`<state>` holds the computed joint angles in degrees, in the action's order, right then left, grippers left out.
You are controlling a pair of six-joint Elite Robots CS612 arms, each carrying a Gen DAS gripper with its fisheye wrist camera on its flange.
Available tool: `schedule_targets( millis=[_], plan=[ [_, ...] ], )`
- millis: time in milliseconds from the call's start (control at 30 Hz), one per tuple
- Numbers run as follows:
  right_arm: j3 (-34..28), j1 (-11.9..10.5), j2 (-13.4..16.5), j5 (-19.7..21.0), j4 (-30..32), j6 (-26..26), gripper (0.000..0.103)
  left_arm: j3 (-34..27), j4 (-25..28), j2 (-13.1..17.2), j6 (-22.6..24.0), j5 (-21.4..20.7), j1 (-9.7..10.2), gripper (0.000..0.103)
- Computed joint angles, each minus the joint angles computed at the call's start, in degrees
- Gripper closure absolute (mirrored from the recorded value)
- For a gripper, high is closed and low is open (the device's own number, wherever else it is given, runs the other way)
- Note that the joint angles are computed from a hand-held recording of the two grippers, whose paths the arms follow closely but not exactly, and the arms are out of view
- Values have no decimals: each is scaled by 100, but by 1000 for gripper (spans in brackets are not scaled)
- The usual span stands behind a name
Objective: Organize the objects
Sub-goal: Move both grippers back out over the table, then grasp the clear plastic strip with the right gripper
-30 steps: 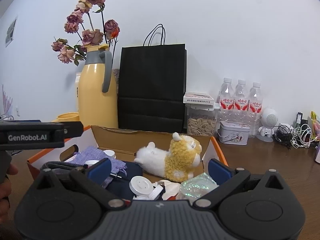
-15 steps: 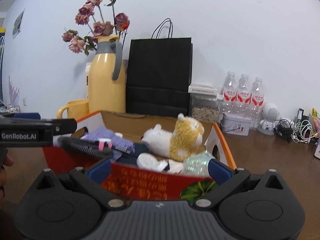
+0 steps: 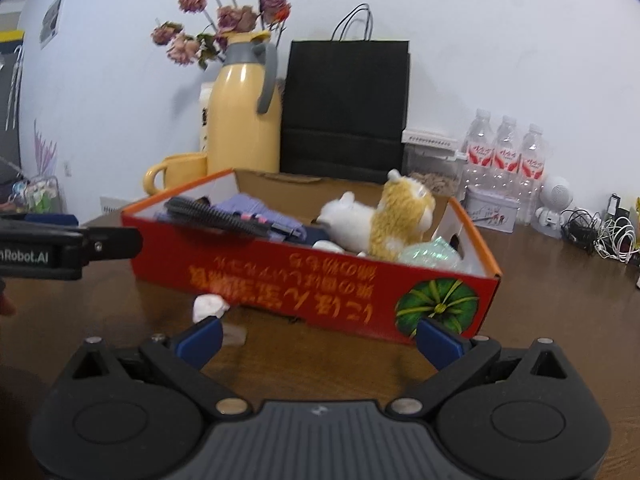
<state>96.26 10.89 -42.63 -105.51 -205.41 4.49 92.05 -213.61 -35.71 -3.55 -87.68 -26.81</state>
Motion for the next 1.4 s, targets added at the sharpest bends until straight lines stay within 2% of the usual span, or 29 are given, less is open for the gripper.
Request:
schedule_targets(
  millis=[167,300,367,533,633,667,833,900,967,1000,1133,1267,1400],
  plan=[
    [26,38,-19,33,117,-39,0,110,160,-40,69,61,21,0],
    [20,25,-45,256,298,-87,2,127,177,-39,6,38,63,0],
    [7,12,-59,415,397,-50,12,119,187,-34,-24,24,77,0],
    [-189,3,-28,738,871,40,29,83,272,-19,-127,25,109,0],
    [-386,-5,31,855,1176,133,38,61,354,-15,-231,8,138,0],
    [-449,-6,54,841,1251,199,44,51,407,-16,-269,-3,145,0],
    [-593,-61,112,1067,1360,312,52,26,586,-19,-301,-62,161,0],
    [-601,-74,124,1190,1323,297,61,21,629,-19,-300,-61,158,0],
    [-597,-89,133,1336,1269,247,76,17,655,-17,-299,-48,157,0],
    [-596,-90,139,1362,1245,219,76,17,661,-16,-303,-36,153,0],
    [-594,-61,151,1236,1152,178,99,7,691,-13,-301,0,144,0],
    [-561,-63,159,1253,945,147,102,2,739,-15,-310,25,141,0],
    [-476,-14,186,1014,441,-2,102,-3,761,-15,-324,46,138,0]
  ],
)
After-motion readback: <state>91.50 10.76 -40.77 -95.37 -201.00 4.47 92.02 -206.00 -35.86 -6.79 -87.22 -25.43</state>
